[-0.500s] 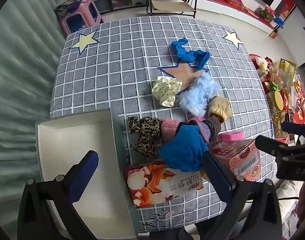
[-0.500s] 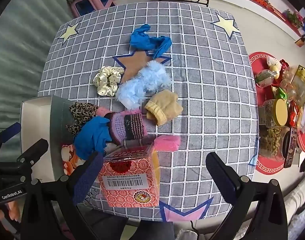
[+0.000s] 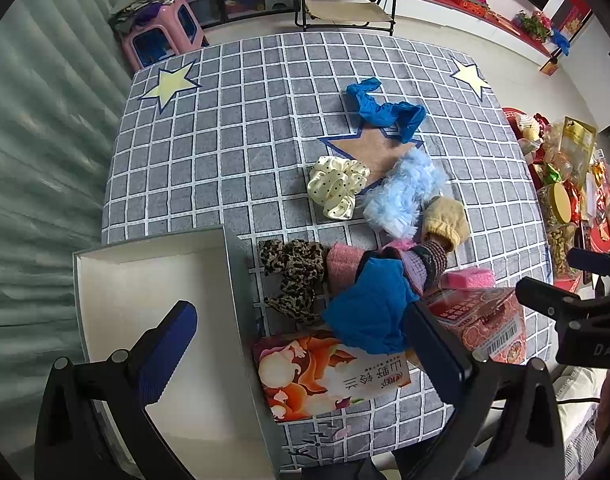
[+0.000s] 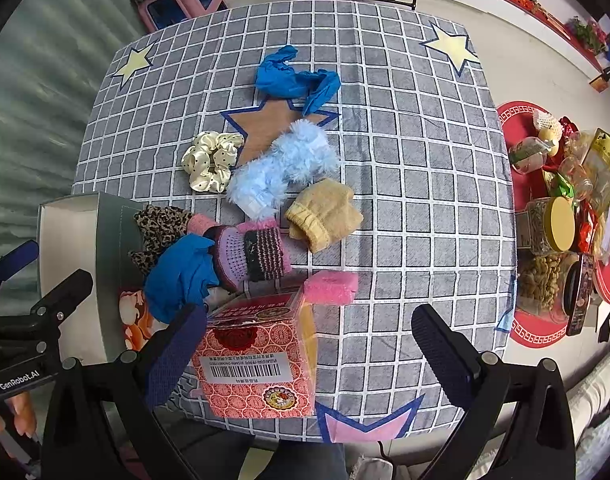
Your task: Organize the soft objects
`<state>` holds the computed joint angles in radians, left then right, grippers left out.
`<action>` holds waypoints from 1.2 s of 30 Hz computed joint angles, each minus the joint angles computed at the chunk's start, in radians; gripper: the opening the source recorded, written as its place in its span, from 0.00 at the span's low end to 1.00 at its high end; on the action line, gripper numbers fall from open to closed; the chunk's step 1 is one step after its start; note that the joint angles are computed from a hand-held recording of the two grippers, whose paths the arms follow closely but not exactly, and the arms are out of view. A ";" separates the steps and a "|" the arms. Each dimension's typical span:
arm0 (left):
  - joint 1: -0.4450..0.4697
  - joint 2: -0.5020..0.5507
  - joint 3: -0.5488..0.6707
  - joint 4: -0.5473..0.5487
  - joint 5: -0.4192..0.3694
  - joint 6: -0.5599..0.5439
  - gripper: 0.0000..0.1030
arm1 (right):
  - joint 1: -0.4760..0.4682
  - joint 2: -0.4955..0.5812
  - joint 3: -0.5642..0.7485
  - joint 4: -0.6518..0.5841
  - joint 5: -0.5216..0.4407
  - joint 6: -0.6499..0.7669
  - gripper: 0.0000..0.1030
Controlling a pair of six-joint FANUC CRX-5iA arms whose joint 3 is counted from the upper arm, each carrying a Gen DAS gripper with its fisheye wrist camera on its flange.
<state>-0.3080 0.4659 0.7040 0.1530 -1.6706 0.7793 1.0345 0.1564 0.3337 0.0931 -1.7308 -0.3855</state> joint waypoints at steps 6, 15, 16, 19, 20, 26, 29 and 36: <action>-0.020 0.030 0.044 -0.025 -0.008 0.019 1.00 | -0.007 -0.014 -0.019 -0.009 0.000 -0.009 1.00; -0.039 0.065 0.077 -0.015 -0.010 0.042 1.00 | -0.013 -0.039 -0.062 -0.022 0.034 -0.025 1.00; -0.041 0.070 0.082 -0.012 -0.009 0.044 1.00 | -0.014 -0.040 -0.065 -0.022 0.031 -0.027 1.00; -0.046 0.086 0.090 0.001 -0.003 0.050 1.00 | -0.014 -0.057 -0.099 -0.015 0.052 -0.033 1.00; -0.050 0.092 0.097 -0.005 -0.003 0.053 1.00 | -0.013 -0.064 -0.113 -0.008 0.060 -0.039 1.00; -0.070 0.125 0.141 -0.036 -0.017 0.076 1.00 | -0.020 -0.088 -0.156 -0.014 0.092 -0.050 1.00; -0.078 0.134 0.155 -0.052 -0.021 0.083 1.00 | -0.026 -0.094 -0.167 -0.024 0.104 -0.047 1.00; -0.083 0.141 0.162 -0.060 -0.017 0.086 1.00 | -0.036 -0.096 -0.176 -0.028 0.118 -0.036 1.00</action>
<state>-0.3912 0.6068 0.8659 0.0934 -1.6875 0.8653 0.9983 0.0602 0.1581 0.0646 -1.6130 -0.4217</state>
